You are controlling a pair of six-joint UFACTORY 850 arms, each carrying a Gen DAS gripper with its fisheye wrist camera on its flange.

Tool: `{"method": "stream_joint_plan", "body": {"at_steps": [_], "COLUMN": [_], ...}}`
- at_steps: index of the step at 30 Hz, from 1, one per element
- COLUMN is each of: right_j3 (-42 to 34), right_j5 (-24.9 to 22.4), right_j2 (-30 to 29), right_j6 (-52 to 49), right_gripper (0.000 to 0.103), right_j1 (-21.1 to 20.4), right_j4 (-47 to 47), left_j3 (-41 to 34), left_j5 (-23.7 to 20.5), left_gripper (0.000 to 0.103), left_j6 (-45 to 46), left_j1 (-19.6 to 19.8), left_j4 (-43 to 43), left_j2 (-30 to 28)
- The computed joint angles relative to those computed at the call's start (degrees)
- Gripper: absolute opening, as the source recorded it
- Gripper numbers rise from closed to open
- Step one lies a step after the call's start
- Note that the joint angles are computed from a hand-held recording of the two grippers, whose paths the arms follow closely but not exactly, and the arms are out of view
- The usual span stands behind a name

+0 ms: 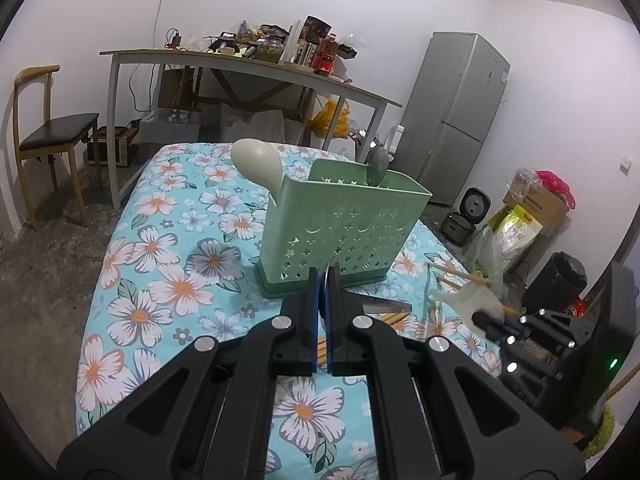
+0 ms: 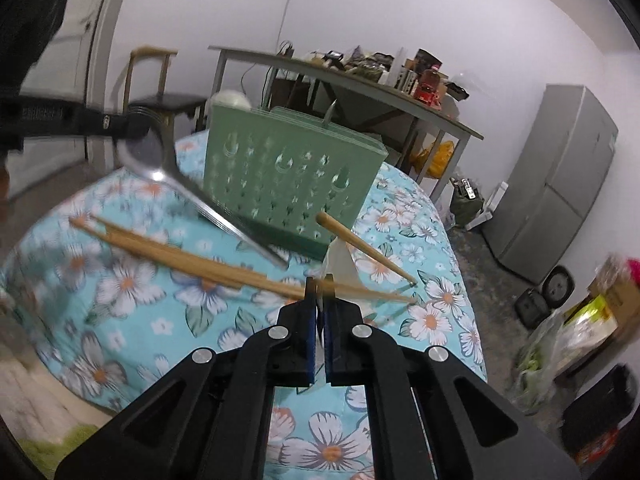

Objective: Organize utensils
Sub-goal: 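Close the right tool on the white rice paddle while the left tool holds the spoon, then lower the spoon into the caddy with the left tool while the right tool carries the paddle there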

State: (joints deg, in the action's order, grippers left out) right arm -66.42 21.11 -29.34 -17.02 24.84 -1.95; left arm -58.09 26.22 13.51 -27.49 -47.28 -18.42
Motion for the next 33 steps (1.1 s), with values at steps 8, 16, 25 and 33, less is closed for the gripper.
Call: {"method": "stream_joint_plan", "body": {"at_steps": [8,16,25,33], "right_j3": [-0.19,-0.59,-3.83,-12.03], "right_j5": [0.79,4.23,10.02,19.00], "right_j2": [1.82,3.30,2.26,-2.95], "right_j6": [21.52,37.36,58.93,86.51], "right_gripper": [0.003,0.003,0.003,0.003], "right_j1": [-2.85,-4.87,-8.43,-12.93], "right_j4": [-16.52,-28.44,-44.77,-63.25], "left_j3": [0.18,0.64,1.08,1.41], "left_j5": [0.94,2.16,4.25,4.98], "left_gripper": [0.002,0.002,0.002,0.002], "left_j6": [0.26,0.85,2.74,2.50], "left_j1": [-0.42,-0.94,-1.23,-1.02], "left_j4": [0.78,0.82,-0.19,-0.34], "left_j2": [0.72,1.73,3.17,3.78]}}
